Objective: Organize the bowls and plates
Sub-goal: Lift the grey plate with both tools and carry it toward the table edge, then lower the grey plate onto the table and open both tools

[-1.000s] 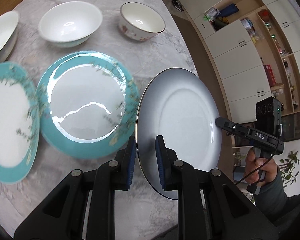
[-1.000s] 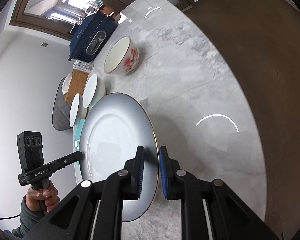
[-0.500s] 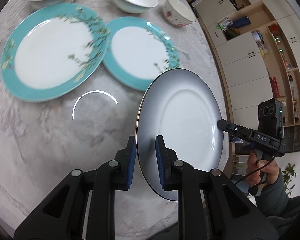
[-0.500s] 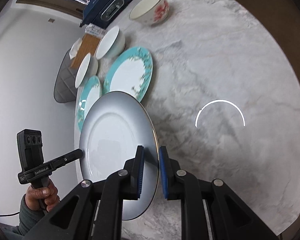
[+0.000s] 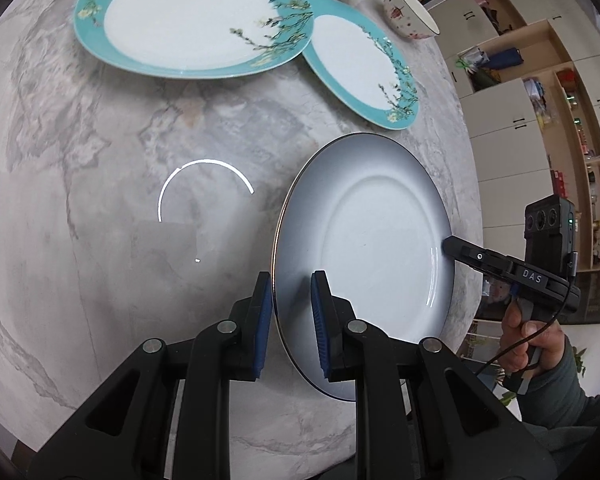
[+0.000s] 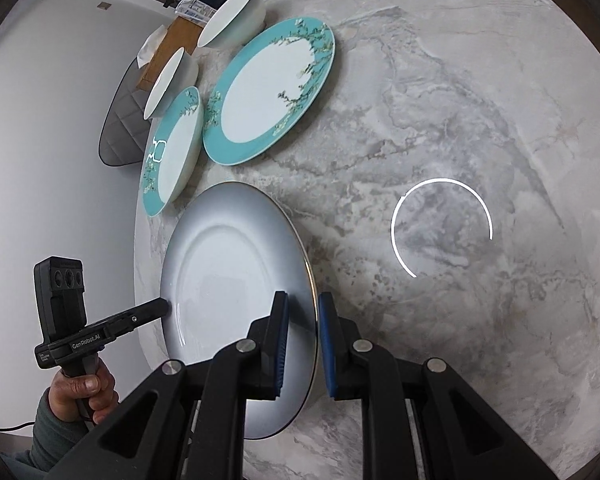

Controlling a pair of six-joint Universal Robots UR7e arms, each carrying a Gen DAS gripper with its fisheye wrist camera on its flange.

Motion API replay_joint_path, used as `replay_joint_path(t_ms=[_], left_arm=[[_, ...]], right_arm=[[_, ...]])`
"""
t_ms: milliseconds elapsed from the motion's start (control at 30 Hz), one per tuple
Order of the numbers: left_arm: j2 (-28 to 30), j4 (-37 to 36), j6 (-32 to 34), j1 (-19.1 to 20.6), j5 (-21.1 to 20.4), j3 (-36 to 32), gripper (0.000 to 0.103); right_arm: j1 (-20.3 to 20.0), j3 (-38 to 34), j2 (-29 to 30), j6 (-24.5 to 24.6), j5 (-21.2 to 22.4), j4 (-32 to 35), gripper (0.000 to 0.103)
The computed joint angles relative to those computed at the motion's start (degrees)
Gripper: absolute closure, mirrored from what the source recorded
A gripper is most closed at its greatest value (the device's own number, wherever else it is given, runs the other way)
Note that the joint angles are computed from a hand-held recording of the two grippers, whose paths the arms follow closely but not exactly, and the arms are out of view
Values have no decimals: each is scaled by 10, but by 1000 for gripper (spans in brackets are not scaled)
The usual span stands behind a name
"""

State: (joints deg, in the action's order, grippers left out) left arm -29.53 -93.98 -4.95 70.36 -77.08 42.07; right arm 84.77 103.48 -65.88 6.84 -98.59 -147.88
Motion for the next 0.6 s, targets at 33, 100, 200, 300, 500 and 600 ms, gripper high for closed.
replay_joint_path(t_ms=[33,100,200,300,500,600], left_arm=[[-5,-3,2,1,2,9,86],[-17,-9,5,4,6,26,86],[-21,-18,3,7,10,39,86],[-26,-27,4,8,13,51,86],[-19,-27,5,9,20,47,86],[-17,-26,3,11,22,47,86]], right_arm=[[1,2,2,0,0,-2,86],[1,-1,9,-3,-1,-2,86],[5,-10,24,-6,-7,-4,86],[6,-14,31,-6,-9,-8,86],[6,-17,38,-14,-15,-13,86],[4,-18,41,-16,-17,-12,86]])
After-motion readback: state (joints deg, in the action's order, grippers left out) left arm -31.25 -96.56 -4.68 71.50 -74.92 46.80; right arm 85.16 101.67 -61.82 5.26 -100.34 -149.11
